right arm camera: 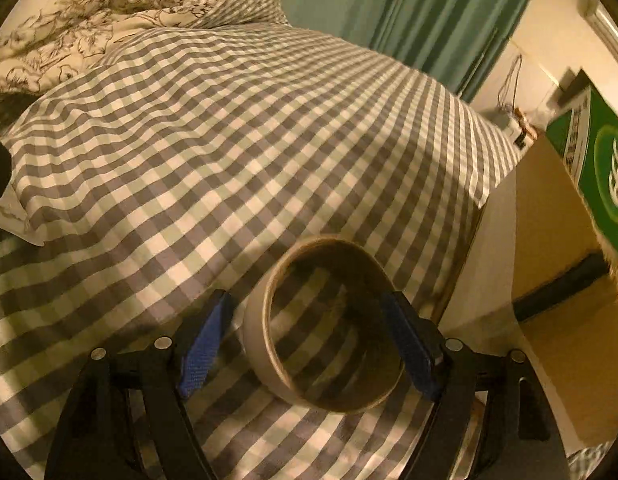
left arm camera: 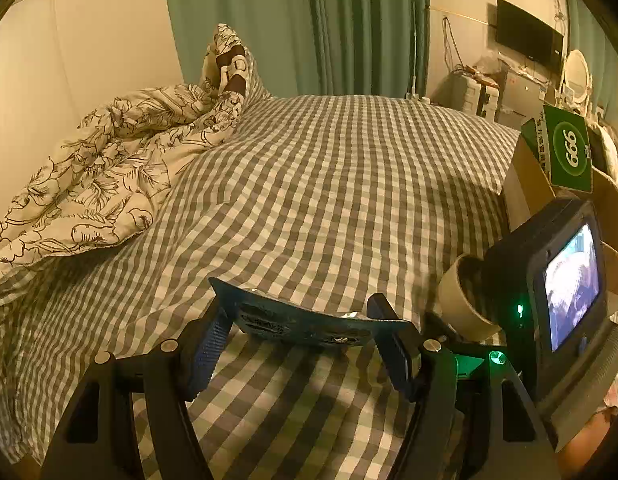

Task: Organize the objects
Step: 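Grasp the beige tape roll with the right gripper while the left holds the card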

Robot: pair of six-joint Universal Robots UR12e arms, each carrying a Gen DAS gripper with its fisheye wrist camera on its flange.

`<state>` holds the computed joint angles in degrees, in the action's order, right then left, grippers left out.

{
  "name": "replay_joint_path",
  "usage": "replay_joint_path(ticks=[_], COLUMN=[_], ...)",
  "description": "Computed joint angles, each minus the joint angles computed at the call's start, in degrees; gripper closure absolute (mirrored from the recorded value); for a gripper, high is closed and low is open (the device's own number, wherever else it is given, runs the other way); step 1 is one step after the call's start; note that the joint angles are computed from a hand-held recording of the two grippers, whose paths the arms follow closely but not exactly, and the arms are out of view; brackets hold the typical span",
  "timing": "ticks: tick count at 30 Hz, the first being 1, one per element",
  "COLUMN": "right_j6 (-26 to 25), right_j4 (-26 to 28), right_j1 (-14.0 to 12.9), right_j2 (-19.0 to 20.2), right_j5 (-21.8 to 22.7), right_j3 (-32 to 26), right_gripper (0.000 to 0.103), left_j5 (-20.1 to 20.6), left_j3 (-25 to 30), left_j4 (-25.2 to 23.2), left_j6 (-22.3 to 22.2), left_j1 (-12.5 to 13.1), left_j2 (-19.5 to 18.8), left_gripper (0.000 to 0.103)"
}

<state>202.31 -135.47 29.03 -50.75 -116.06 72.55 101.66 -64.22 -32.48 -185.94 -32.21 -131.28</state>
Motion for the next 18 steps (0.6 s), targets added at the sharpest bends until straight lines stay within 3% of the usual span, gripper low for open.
replay_joint_path(ticks=[2,4,8,11,13,18], right_j6=[3.9,6.4,4.5,2.9,3.0,3.7], right_j4=[-2.1,-6.0,-10.7,-11.7,-13.9,-18.0], right_j1=[-1.6,-2.2,-1.9,-0.8,-0.5,-0.1], right_j2=[-1.3,-2.6,-4.4,-5.2,-6.4,-9.8], right_j5=[7.5,9.2,10.9,8.9,10.2,11.2], right_j3=[2.4,5.1,7.6,8.2,9.9,14.6], right_gripper=[0.036,0.051,0.076,0.081,0.087,0.089], left_j5=[-0.2,-0.2,-0.4,-0.6,-1.0,-0.9], left_j3=[-0.3,-0.5,-0.8,-1.6,-2.4,-3.8], left_j4=[0.4,0.6,1.0,1.4,1.8,2.6], left_j6=[0.2,0.3,0.8,0.5,0.0,-0.3], left_j1=[0.0,-0.1,-0.3,-0.4,-0.4,-0.8], left_j2=[0.2,0.2,0.5,1.1,1.8,2.9], left_gripper=[0.032,0.032,0.032,0.032,0.032,0.032])
